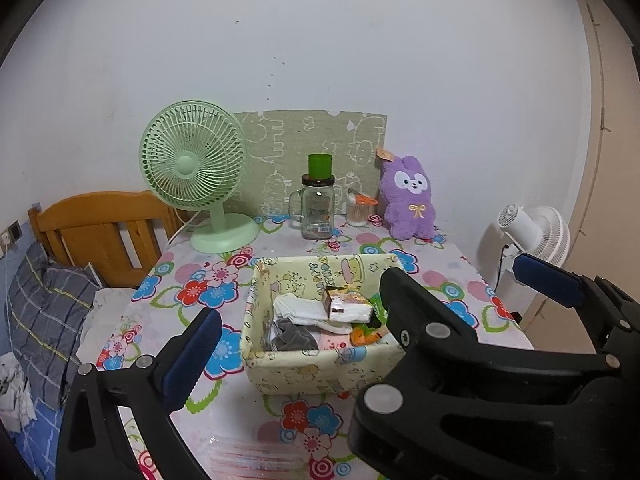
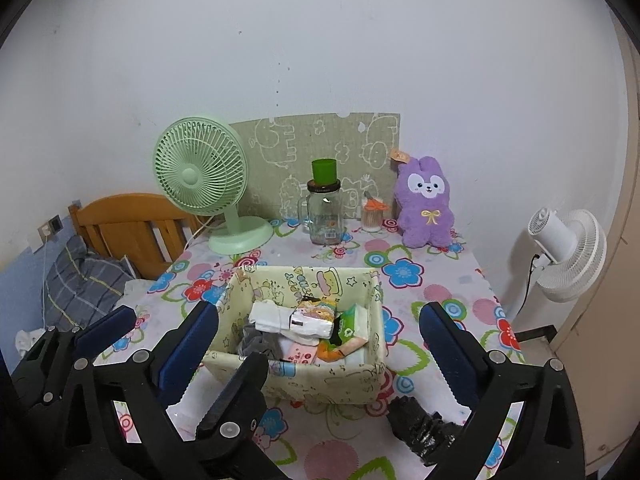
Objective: Organize soft objects
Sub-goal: 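Withdraw both open tools up and away from the box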
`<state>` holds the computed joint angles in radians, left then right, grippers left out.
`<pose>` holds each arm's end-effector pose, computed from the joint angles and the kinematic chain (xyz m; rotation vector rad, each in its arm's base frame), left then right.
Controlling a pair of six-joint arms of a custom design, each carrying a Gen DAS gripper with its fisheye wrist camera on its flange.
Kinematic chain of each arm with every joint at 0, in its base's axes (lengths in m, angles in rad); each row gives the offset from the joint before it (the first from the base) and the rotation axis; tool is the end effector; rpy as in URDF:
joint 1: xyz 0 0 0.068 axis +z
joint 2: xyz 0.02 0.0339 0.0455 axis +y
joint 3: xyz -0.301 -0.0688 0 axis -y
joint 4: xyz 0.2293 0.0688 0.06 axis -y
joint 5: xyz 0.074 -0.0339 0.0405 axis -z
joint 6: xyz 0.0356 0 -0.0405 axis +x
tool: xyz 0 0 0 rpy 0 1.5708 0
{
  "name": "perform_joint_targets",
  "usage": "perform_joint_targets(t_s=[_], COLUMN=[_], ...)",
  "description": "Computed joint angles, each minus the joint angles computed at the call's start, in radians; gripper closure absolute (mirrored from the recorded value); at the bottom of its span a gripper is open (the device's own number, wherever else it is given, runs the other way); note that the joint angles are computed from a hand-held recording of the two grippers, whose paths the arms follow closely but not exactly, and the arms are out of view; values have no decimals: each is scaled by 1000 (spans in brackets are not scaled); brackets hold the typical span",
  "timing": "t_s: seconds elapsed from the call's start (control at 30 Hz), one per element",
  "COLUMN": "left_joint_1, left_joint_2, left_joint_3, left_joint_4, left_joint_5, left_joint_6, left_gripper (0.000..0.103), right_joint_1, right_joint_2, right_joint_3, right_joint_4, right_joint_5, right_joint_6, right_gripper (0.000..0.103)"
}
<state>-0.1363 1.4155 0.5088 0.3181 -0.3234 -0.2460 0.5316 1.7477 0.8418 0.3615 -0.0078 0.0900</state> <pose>0.2508 -0.0230 0.2075 -0.3008 2.1063 0.1241 0.3062 0.1804 0.2096 -0.4729 2.0853 0.3765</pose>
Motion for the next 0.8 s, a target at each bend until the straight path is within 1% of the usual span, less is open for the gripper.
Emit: perform_joint_targets(t_s=[0.2, 0.33, 0.47, 0.53, 0.8], left_joint_1=[-39, -85, -119, -141, -182], left_joint_2=[-26, -34, -37, -35, -6], left_joint_3=[-28, -49, -77, -96, -156], left_joint_4=[-3, 7, 24, 40, 108], left_joint_5=[-26, -83, -116, -140, -171], left_joint_6=[-23, -39, -58, -77, -125], left_gripper=[0, 0, 0, 0, 0], right_joint_1=[-6, -5, -9, -11, -9], right_joint_2=[-33, -49, -62, -65, -62], right_joint_3=[-47, -82, -131, -150, -221], right_joint_4=[10, 30, 79, 94, 151], right_joint_5=[-5, 11, 15, 12, 22], right_joint_6=[-6, -10, -18, -23, -48], right_gripper=[1, 1, 1, 1, 1])
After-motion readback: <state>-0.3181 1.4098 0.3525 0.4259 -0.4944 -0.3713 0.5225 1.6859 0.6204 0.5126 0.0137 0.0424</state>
